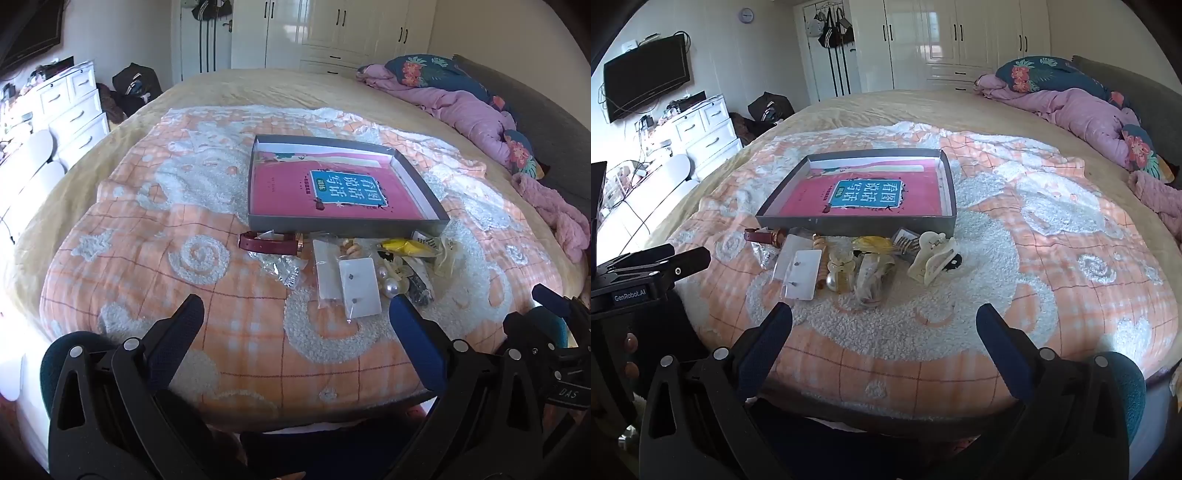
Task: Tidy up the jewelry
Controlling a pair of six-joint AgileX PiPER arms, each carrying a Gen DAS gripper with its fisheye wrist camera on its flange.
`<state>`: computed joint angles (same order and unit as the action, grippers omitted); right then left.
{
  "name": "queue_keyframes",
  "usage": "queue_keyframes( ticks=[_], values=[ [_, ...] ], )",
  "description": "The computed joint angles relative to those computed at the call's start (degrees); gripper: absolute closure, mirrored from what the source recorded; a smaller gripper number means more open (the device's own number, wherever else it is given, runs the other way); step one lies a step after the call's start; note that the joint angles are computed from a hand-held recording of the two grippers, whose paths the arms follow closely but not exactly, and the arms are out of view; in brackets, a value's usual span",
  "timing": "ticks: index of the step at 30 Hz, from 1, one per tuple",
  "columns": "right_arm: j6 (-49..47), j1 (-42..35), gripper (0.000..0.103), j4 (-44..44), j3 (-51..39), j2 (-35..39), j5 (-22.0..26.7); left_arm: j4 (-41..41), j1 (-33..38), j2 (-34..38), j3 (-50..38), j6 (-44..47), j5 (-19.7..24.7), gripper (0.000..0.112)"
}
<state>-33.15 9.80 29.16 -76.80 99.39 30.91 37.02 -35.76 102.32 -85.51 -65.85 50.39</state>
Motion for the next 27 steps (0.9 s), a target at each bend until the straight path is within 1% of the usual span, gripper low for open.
queue_keyframes(
  ticks=[6,8,9,14,27],
  values=[
    [0.7,0.1,0.004,-0.4,-0.2,-0.1,0.5,0.3,-0.7,0.3,-0.5,-0.7,0.4,0.018],
    [2.8,1.1,0.004,-1.9,-0.2,-0.4,0.2,0.3,-1.1,0.5,-0.6,-0.9,0.6,0.018],
    [2.2,0.7,0.004,-1.3,-0.1,-0.5,0.3,-0.6,-0.6,0.3,-0.5,0.3,0.1,0.018],
    [2.3,0.5,0.004,-1.3,0.3,-1.2,0.7,-0.8,-0.4,-0.5,0.4,0.4,-0.5,0.018],
    [2.1,0.2,0.004,-1.0,-0.2,-0.9,0.9,-0.5,-0.7,-0.7,0.4,0.5,-0.2,0.018]
  ],
)
